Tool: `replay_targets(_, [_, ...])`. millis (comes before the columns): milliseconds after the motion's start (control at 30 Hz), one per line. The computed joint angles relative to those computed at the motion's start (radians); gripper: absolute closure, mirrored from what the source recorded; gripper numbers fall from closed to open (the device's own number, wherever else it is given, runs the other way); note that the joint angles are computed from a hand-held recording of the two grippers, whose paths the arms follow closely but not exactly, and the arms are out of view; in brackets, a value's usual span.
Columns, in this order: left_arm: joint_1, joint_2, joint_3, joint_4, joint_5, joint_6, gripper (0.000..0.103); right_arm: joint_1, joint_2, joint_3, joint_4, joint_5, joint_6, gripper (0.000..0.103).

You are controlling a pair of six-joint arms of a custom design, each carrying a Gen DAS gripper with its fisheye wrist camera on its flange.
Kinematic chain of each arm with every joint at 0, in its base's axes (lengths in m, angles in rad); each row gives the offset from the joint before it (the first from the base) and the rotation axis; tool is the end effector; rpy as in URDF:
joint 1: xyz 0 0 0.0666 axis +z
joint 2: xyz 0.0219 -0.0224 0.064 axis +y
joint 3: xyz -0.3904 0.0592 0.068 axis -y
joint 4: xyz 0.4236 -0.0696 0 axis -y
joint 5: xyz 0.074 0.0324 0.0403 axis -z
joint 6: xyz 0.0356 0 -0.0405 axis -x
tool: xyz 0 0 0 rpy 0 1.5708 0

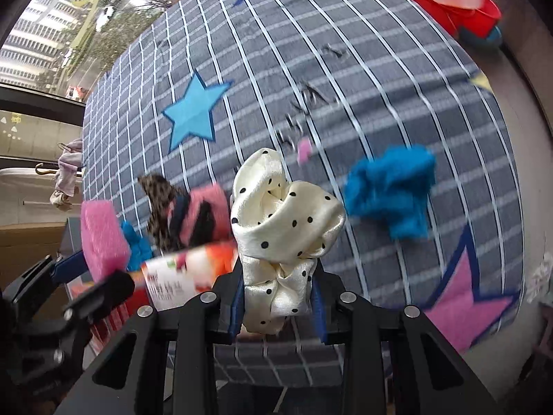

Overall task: Organize soft objects
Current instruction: 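Carry the pink sponge block and polka-dot scrunchie over the white box with both tools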

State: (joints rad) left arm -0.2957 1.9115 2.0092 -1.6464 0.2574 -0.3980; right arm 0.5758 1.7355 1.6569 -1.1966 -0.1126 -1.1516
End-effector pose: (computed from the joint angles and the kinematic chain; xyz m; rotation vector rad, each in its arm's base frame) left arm 0.6097 -0.1956 0.4088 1.0516 2.8962 -0.3965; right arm 0.5071 0.3335 0.3666 0.8281 2.8852 0.4496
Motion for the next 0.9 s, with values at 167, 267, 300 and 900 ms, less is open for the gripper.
replay_targets(167, [0.025,-0.101,-0.123,-0.005,0.035,-0.111,0.038,0.071,-0.015,-0.004,-0.039,0.029,-0.075,0.07])
replay_targets(267, [0.043,-0.143,-0.162,-0.012,0.052,-0.172,0.038,0.115,-0.006,0.021,-0.062,0.044,-0.112,0.07])
replay_targets(300, [0.051,-0.158,-0.174,-0.012,0.055,-0.191,0.038,0.129,-0.003,0.03,-0.064,0.047,-0.126,0.07])
replay_targets(900, [0.311,-0.276,-0.244,0.032,0.084,-0.184,0.038,0.283,0.189,0.362,-0.178,0.04,-0.058,0.07])
